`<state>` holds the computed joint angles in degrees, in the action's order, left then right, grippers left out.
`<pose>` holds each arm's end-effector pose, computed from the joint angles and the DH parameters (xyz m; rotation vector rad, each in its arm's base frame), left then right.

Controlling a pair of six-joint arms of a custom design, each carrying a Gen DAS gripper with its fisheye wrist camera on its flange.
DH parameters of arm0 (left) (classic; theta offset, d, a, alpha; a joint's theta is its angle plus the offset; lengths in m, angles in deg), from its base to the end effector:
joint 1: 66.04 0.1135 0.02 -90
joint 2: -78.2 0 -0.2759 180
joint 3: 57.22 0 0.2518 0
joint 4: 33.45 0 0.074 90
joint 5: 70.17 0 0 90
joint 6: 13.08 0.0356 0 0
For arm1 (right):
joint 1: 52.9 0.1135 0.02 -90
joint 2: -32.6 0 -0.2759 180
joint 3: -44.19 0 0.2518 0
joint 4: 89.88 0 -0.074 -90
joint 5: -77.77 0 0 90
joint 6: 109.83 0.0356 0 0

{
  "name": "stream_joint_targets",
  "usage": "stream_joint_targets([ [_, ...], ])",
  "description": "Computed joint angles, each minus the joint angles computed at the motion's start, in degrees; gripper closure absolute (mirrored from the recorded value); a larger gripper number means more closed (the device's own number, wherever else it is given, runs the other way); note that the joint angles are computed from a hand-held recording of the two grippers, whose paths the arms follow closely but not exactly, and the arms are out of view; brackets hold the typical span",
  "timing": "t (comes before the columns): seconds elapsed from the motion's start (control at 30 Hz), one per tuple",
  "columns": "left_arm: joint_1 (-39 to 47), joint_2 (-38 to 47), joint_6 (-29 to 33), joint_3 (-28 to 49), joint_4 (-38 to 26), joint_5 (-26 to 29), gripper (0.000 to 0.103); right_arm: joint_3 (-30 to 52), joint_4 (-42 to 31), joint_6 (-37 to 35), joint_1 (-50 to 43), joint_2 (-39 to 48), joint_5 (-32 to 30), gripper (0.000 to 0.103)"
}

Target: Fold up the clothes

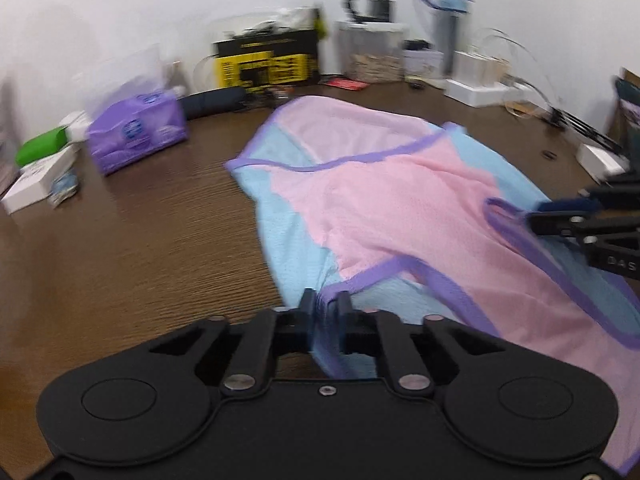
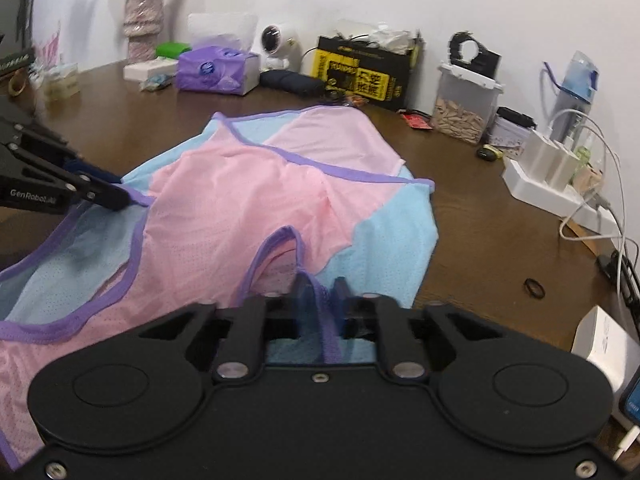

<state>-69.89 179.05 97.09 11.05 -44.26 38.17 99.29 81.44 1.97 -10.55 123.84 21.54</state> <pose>0.3609 -0.0355 0.1748 0.6311 2.2027 -0.2255 0.2371 0.1894 0.1678 -0.1180 2.1948 -0.0791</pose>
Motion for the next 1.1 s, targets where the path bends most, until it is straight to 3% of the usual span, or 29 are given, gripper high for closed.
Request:
stream_joint_targets([
  [0.17, 3.2, -1.2, -6.3, -1.8, 0.8, 0.0, 0.097, -5.6, 0.0, 7.1, 1.0, -4.7, 6.0, 0.099],
  [0.43, 2.1, -2.0, -6.8, -2.0, 0.9, -1.4, 0.096, -6.1, -4.1, 13.9, -0.9, -6.2, 4.7, 0.098],
  [0.5, 1.9, -2.2, -6.8, -1.9, 0.0, -2.1, 0.095, -5.9, -5.2, 16.4, -1.5, -6.2, 4.5, 0.078],
  [0.6, 2.8, -4.0, -6.3, -2.8, -1.5, -0.9, 0.088, -6.2, -8.5, 18.4, 1.5, -9.2, 8.6, 0.067],
  [0.67, 3.9, -5.4, -6.8, -3.2, -2.7, 1.2, 0.081, -7.6, -7.6, 17.3, 3.0, -11.6, 9.4, 0.064],
  [0.77, 4.4, -6.8, -8.0, -3.1, -5.2, 4.8, 0.08, -10.7, -2.2, 14.0, 3.8, -16.0, 2.3, 0.064],
  [0.87, 1.2, -6.9, -5.8, -4.0, -4.7, 6.0, 0.08, -10.4, 3.5, 12.9, 3.3, -14.1, -4.2, 0.065],
  [0.93, -1.8, -6.0, -5.8, -4.4, -3.6, 3.3, 0.08, -7.2, 6.0, 13.2, 1.7, -8.6, -8.2, 0.066],
  [1.07, -4.8, -4.6, -6.1, -5.3, -1.1, -0.8, 0.08, -5.0, 7.2, 16.1, -0.5, -3.5, -11.4, 0.099],
  [1.1, -4.6, -4.6, -5.9, -5.6, -0.7, -0.9, 0.08, -5.7, 7.8, 17.3, -0.7, -3.7, -11.7, 0.099],
])
